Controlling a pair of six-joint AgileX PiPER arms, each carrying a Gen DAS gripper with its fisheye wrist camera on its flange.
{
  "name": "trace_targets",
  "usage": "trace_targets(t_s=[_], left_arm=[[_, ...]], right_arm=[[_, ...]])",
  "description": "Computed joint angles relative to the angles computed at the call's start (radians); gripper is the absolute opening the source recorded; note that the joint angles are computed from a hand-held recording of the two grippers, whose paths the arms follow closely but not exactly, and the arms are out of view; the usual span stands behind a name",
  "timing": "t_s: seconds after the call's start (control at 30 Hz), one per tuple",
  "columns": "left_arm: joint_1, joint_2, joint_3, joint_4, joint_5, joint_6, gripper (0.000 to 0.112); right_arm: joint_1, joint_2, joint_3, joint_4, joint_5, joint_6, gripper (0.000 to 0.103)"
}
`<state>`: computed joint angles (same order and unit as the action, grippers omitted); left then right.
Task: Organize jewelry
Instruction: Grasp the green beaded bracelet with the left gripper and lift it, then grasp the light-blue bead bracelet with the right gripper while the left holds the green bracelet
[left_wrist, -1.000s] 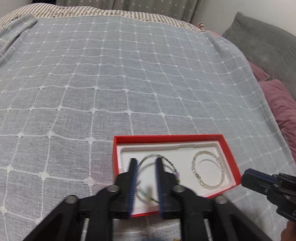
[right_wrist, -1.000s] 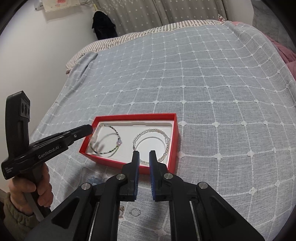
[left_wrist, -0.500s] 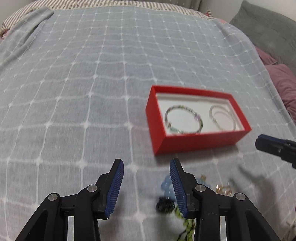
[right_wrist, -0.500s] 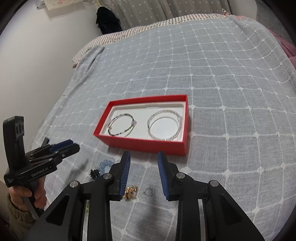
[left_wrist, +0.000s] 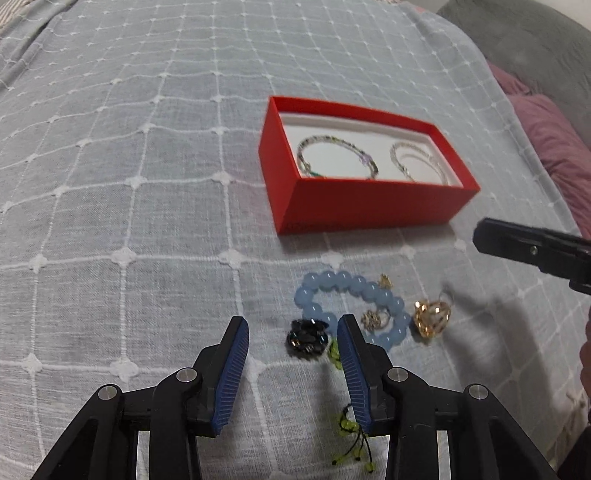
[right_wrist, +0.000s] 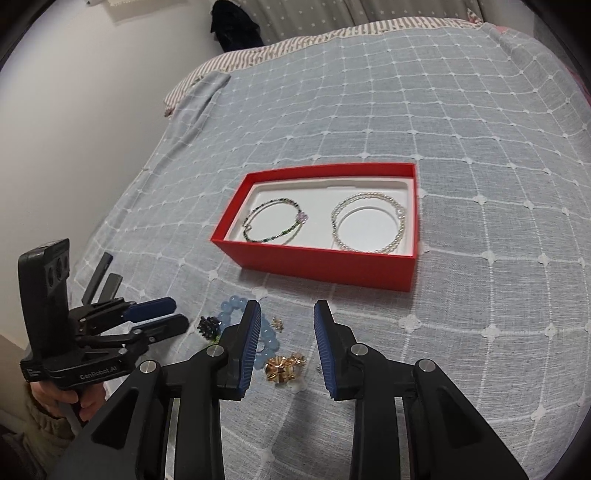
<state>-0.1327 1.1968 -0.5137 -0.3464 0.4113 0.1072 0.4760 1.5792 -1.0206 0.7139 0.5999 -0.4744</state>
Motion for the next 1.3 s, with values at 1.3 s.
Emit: trace_targets(t_s=[1.3], left_arm=[[0.427,-0.168,0.058,-0.525,0.293,0.616,0.006]], right_arm=[[0.287,0.048,0.007,-0.233,-0.101,0.017,0.031]])
